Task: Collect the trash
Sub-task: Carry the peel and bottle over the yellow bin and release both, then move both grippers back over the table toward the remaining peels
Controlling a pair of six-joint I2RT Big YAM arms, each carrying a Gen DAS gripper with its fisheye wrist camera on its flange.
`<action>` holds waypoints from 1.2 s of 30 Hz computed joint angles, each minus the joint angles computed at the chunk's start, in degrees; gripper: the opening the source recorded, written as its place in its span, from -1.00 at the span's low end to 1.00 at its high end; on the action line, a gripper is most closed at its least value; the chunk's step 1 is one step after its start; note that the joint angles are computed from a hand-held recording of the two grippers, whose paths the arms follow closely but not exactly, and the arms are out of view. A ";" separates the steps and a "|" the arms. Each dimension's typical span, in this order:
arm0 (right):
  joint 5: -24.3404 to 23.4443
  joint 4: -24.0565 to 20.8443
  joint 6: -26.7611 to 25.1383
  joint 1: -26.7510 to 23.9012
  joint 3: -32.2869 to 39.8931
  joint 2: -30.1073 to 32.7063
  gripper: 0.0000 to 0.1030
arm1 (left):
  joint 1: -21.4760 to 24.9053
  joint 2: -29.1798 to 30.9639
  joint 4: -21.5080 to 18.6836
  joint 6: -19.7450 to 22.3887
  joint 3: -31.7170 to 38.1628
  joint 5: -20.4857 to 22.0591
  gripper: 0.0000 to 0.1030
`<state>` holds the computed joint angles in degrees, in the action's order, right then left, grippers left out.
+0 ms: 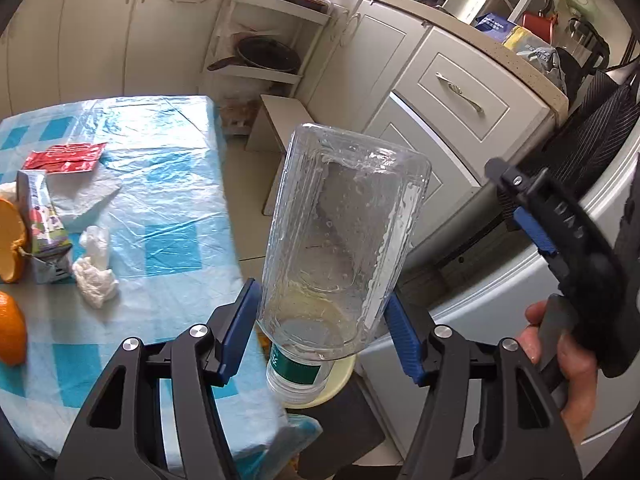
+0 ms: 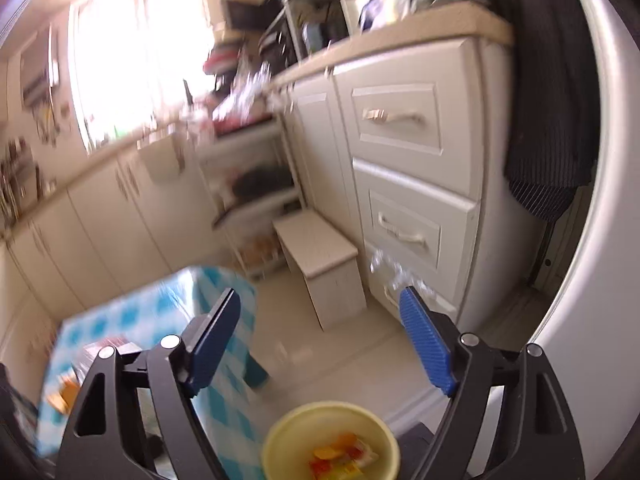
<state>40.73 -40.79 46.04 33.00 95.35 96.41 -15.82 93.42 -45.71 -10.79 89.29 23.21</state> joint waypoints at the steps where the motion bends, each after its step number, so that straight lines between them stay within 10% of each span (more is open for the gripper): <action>1: 1.32 1.90 -0.08 0.20 -0.87 -0.84 0.54 | -0.70 0.32 0.45 -0.64 0.04 -0.06 0.15; 10: 1.33 5.46 3.31 -0.91 -3.66 -3.34 0.55 | -5.03 9.84 -4.80 -3.18 4.91 -1.43 0.19; 19: -1.03 6.06 1.45 -0.09 -0.61 -1.87 0.57 | -4.50 4.17 -2.45 0.87 2.05 -8.01 0.46; 36: -5.76 2.91 -2.82 3.87 10.76 6.82 0.66 | 14.10 -1.67 -3.34 1.14 -1.30 -11.01 0.60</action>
